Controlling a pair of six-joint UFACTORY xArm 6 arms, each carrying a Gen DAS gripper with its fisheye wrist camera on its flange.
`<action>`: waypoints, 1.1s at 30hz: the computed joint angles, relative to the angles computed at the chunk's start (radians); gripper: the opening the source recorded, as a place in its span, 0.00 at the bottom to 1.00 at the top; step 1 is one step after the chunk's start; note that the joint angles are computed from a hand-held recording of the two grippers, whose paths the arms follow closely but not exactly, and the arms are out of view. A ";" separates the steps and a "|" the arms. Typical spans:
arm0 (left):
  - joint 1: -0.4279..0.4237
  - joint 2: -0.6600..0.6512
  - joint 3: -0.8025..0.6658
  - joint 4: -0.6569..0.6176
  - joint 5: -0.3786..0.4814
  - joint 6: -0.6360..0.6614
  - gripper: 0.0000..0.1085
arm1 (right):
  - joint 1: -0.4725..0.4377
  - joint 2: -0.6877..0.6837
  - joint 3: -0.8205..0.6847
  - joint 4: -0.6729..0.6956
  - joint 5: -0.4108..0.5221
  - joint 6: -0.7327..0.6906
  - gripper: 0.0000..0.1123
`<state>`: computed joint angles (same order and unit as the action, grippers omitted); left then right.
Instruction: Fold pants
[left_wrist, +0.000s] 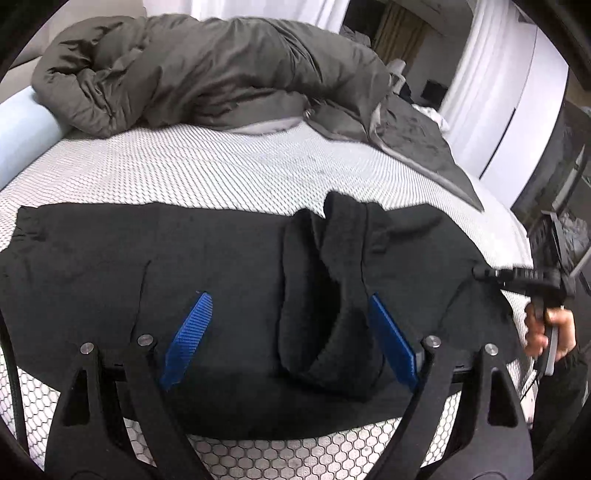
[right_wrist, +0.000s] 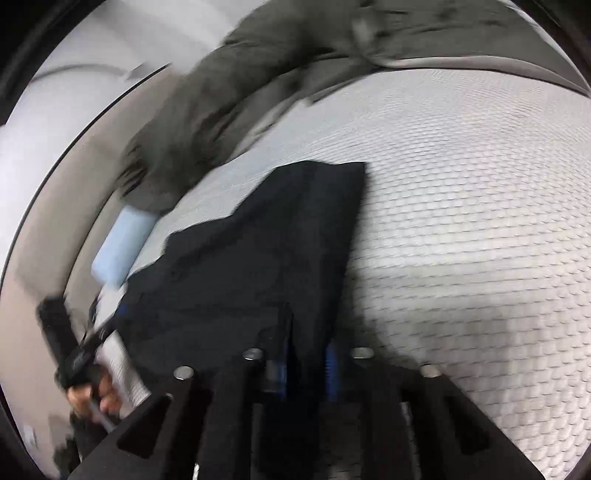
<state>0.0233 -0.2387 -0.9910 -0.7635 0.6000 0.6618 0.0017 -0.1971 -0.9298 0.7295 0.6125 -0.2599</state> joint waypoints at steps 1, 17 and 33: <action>0.003 0.000 0.002 -0.007 0.020 0.010 0.78 | -0.008 0.001 0.001 -0.023 -0.005 0.043 0.37; 0.025 -0.042 0.023 0.061 0.248 0.039 0.14 | 0.076 -0.192 0.118 -0.008 -0.108 0.016 0.48; -0.042 0.389 -0.499 0.129 0.298 -0.242 0.66 | 0.173 -0.104 0.068 -0.074 -0.104 0.023 0.71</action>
